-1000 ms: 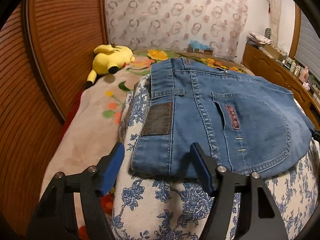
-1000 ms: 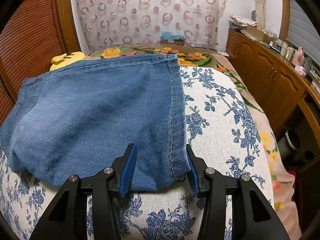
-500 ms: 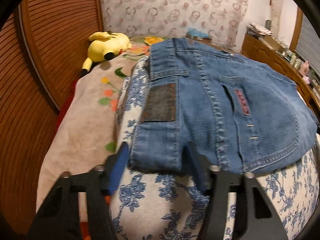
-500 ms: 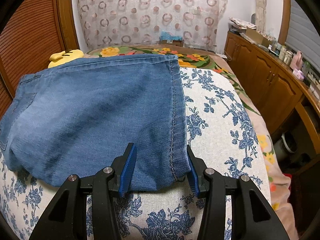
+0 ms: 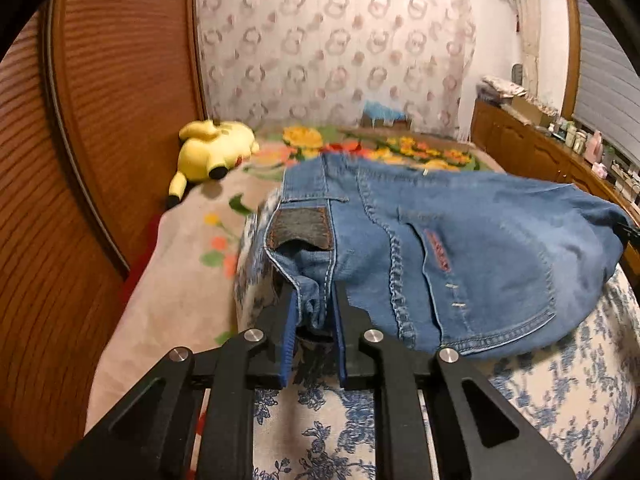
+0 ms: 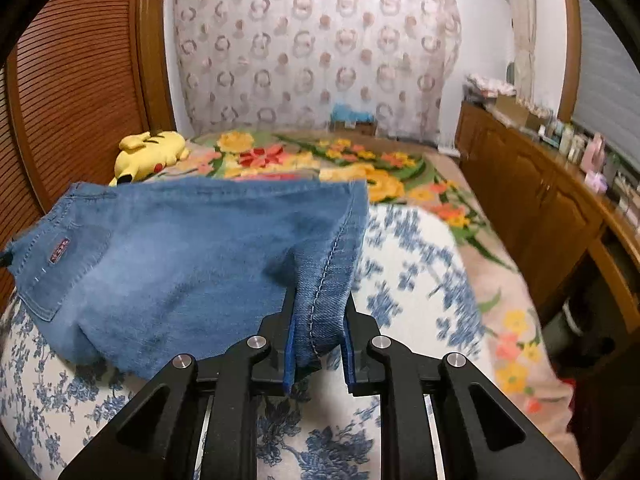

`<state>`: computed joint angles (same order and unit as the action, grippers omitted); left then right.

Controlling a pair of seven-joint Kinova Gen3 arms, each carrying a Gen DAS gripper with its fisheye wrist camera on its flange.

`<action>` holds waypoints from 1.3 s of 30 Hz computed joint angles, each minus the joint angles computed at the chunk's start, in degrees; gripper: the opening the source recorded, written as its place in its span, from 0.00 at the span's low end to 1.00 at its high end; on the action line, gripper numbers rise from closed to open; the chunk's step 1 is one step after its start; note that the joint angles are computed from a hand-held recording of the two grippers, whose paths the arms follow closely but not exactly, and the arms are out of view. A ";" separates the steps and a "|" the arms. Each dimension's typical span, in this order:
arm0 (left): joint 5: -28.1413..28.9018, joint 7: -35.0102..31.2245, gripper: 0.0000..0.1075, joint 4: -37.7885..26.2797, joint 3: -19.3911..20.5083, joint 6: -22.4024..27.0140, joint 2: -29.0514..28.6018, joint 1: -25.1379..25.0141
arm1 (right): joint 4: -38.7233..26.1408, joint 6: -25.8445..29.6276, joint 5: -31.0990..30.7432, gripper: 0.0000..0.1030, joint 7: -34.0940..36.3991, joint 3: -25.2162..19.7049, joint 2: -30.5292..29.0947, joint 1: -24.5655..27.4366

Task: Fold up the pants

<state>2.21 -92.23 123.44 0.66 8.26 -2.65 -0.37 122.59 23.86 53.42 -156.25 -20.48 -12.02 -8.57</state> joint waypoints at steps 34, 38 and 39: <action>2.73 -0.93 0.16 16.02 1.58 5.48 -17.60 3.92 | 19.66 -1.62 -33.23 0.13 28.34 12.53 -25.75 -6.51; 1.48 1.33 0.16 16.72 3.45 4.62 -18.21 2.91 | 20.19 -1.80 -36.37 0.13 31.40 13.91 -26.72 -6.47; 1.34 1.62 0.17 16.77 3.37 4.59 -18.25 3.04 | 20.52 -1.31 -37.44 0.13 31.71 13.14 -27.62 -6.14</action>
